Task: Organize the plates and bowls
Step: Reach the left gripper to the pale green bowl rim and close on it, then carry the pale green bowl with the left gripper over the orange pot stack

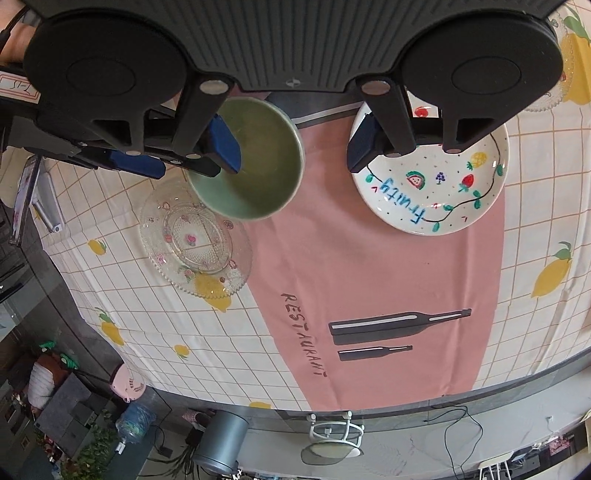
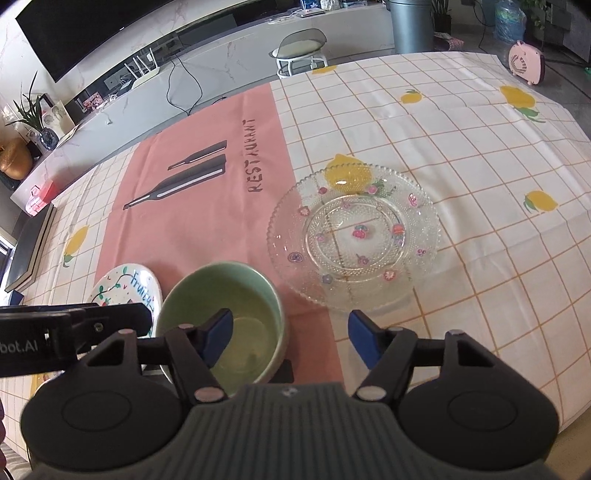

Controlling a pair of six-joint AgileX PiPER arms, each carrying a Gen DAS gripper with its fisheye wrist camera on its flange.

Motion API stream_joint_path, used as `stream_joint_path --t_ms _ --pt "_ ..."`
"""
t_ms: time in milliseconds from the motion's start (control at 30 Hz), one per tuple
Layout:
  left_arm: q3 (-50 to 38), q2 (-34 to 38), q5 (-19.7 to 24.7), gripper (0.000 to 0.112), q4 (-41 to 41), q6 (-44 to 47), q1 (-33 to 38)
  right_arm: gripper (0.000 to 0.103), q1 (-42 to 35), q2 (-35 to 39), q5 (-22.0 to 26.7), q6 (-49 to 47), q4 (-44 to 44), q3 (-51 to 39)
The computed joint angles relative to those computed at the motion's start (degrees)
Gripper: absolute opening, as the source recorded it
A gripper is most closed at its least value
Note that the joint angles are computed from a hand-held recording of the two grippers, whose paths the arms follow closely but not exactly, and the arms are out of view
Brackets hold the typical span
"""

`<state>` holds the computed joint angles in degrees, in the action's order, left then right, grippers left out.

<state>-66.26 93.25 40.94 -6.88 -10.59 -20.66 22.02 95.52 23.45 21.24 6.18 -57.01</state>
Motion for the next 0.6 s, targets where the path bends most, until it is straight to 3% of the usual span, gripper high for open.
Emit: stream_joint_path --t_ms 200,600 --pt "-3.6 4.1 3.8 0.072 -1.6 2.3 -0.4 0.066 -1.0 2.0 -1.5 -1.1 1.9 0.6" --pt "-9.9 9.9 8.7 0.058 6.0 -2.9 -3.9 0.049 -2.4 3.4 -3.1 -6.4 8.3 1.4"
